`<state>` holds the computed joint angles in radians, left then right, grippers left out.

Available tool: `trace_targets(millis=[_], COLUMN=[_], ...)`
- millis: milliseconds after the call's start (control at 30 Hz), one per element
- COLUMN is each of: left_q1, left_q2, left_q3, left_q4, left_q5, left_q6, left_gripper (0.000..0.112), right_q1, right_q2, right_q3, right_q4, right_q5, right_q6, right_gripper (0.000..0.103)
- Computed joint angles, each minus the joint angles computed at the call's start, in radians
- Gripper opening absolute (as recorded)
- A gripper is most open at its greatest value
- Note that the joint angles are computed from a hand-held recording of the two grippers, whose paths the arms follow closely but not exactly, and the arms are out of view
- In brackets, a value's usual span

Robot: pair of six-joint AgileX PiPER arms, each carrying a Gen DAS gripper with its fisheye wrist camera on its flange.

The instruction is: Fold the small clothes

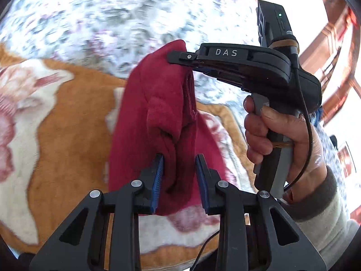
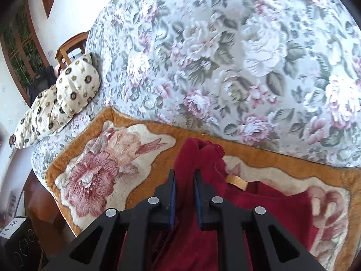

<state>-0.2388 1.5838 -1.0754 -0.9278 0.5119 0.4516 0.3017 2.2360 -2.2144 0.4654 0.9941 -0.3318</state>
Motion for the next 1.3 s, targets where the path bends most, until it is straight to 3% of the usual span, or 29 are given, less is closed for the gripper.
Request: trace_targets(millis=[67,233,367,467,533,600,667,700,767,833,933,1067,1133,1167,1200,1300], left_q1=[-0.075,-0.225,-0.286,-0.298,-0.279,-0.258,-0.231,-0.216,-0.212,-0.2,-0.175,-0.184,-0.184,-0.187,-0.196,-0.246], left_q2=[0.057,0.244,0.397,0.416,0.395,0.309,0.232,0.198,0.108,0.105,0.135,0.132,0.111,0.105,0.091,0.026], left_q3=[-0.083,-0.299,-0.461,-0.509,-0.506,-0.419,-0.312,-0.265,-0.154,-0.125,-0.101,-0.072,-0.042,-0.043,-0.038,0.034], left_q4=[0.072,0.226,0.327,0.388,0.419,0.423,0.471,0.531,0.639,0.73,0.645,0.666,0.636,0.625,0.621,0.555], left_q5=[0.004,0.026,0.093,0.143,0.145,0.128,0.062,0.022,-0.02,-0.019,-0.023,-0.045,-0.059,-0.051,-0.045,-0.094], left_q6=[-0.075,-0.211,-0.304,-0.346,-0.344,-0.322,-0.337,-0.378,-0.476,-0.576,-0.536,-0.581,-0.563,-0.553,-0.546,-0.444], left_gripper=[0.02,0.02,0.02,0.02,0.02,0.024,0.046,0.05,0.052,0.052,0.052,0.052,0.051,0.051,0.051,0.052], right_q1=[-0.067,-0.222,-0.266,-0.266,-0.278,-0.318,-0.372,-0.397,-0.44,-0.457,-0.455,-0.434,-0.416,-0.403,-0.4,-0.43], right_q2=[-0.07,-0.098,0.021,0.149,0.152,0.099,0.007,-0.053,-0.16,-0.241,-0.313,-0.357,-0.321,-0.296,-0.286,-0.324], right_q3=[0.106,0.212,0.177,0.081,0.11,0.179,0.291,0.367,0.527,0.668,0.819,0.927,0.928,0.908,0.9,0.912], right_q4=[0.034,0.064,-0.039,-0.083,-0.041,0.039,0.159,0.21,0.316,0.39,0.449,0.533,0.56,0.532,0.53,0.611], right_q5=[-0.032,-0.056,-0.077,-0.026,-0.047,-0.053,-0.026,-0.016,0.0,0.017,0.022,-0.016,-0.015,-0.014,-0.02,-0.002], right_q6=[-0.06,-0.141,-0.079,-0.023,-0.043,-0.059,-0.126,-0.165,-0.265,-0.344,-0.422,-0.508,-0.513,-0.476,-0.46,-0.517], right_gripper=[0.013,0.013,0.012,0.013,0.014,0.029,0.036,0.038,0.042,0.046,0.047,0.047,0.038,0.012,0.006,0.006])
